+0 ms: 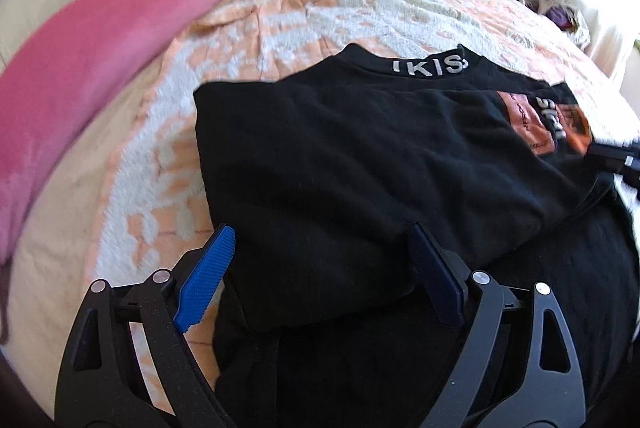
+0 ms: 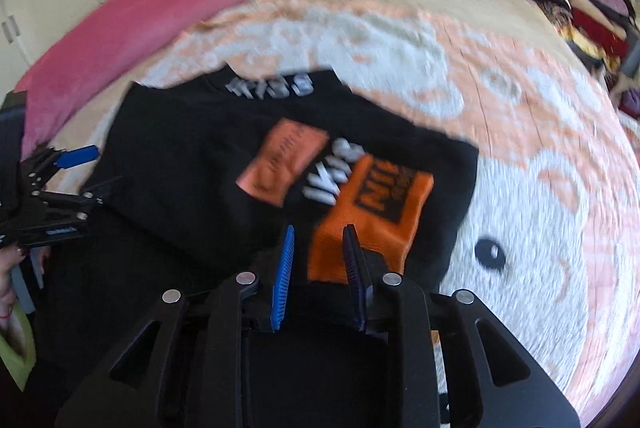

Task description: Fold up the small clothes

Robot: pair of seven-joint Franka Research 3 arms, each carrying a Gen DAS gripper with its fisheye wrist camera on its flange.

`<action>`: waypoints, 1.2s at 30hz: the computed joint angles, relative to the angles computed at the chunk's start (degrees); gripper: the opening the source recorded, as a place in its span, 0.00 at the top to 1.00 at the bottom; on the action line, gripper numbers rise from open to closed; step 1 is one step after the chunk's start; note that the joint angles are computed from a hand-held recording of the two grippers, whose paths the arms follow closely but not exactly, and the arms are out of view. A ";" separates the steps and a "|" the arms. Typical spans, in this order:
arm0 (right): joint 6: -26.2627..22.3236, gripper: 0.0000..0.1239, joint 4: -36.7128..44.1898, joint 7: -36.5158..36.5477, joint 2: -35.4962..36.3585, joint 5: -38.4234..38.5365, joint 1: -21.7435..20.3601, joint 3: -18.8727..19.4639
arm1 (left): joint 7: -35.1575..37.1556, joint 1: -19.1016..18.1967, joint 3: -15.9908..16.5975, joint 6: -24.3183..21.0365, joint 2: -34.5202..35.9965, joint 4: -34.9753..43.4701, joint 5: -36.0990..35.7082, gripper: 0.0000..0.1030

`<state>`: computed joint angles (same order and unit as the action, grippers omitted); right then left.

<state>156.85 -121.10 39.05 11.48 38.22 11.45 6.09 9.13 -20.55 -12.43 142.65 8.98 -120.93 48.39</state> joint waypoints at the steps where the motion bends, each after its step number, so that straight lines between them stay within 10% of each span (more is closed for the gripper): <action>1: -0.14 0.79 -0.05 1.07 0.21 -0.30 0.06 -0.29 | -0.13 0.26 0.09 0.70 -0.24 -0.46 -0.47 0.19; 21: -9.58 0.26 -4.52 -13.92 -8.48 22.57 -2.09 -2.55 | -7.37 0.14 -1.60 -0.59 -5.80 -3.50 5.03 0.09; 36: -8.84 0.22 -8.23 -20.89 -15.68 28.81 -0.43 -5.86 | -11.68 0.59 -4.66 -4.73 -12.54 -5.69 4.34 0.09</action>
